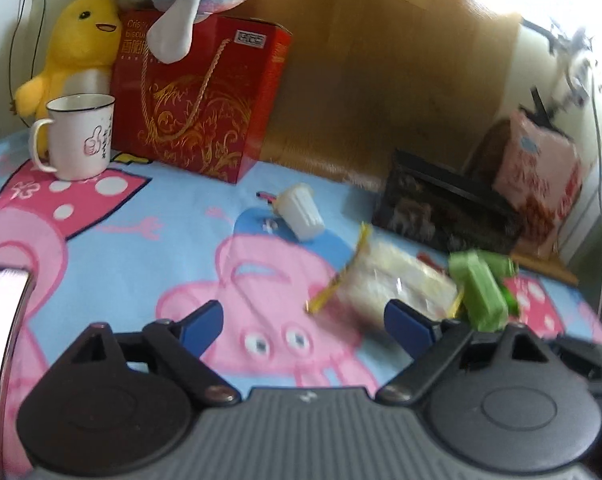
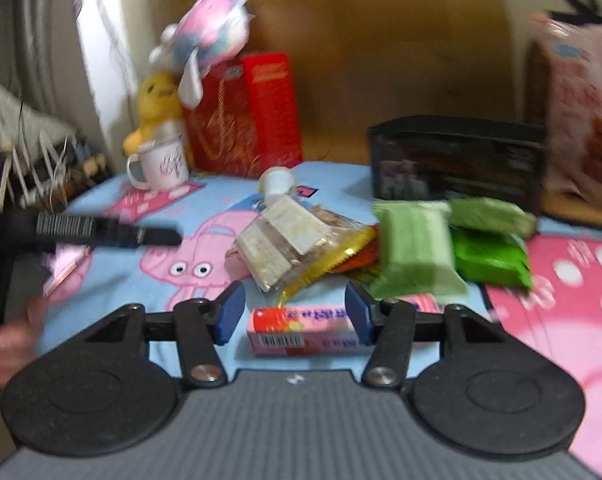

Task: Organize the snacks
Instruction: 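Reach the left tool to the clear wafer bag and close on it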

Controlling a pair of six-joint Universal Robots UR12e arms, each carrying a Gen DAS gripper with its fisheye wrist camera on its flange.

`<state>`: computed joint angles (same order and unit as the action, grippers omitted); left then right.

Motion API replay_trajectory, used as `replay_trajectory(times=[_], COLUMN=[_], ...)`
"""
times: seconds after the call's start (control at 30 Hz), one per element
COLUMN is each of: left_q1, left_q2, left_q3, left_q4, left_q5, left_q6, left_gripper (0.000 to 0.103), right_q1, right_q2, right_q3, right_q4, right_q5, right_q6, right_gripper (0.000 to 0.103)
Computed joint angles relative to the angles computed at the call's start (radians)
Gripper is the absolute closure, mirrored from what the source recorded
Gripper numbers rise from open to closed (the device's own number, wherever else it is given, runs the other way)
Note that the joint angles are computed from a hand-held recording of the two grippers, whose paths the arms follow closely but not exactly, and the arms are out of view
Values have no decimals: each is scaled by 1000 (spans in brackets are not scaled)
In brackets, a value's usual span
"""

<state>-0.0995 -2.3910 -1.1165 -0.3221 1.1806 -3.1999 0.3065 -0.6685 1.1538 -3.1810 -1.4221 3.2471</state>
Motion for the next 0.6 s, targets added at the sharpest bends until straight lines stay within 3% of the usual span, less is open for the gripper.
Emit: replay_trajectory(times=[0.13,0.23,0.33,0.5,0.6], left_q1=[10,16,12,-3,-5], left_q2=[-46,-74,-98,-121,-133], left_q3=[87,131,166,195,213], left_q4=[-48,-78,-117,-169,-211], left_q5=[-86,-166,-189,-178,-219], left_q6=[19,27,25,47,56], left_gripper=[13,12,12,9,19], right_q1=[8,9,12,13,8], right_q2=[28,45,60,71,75], right_q3=[-71,-110,-143,-162,-169], right_q4=[71,117,149,161,170], right_q5=[-2,-2,-22,-61,-40], right_q6=[-146,-198,-244,-259,-229], right_gripper=[45,44,42,37,37])
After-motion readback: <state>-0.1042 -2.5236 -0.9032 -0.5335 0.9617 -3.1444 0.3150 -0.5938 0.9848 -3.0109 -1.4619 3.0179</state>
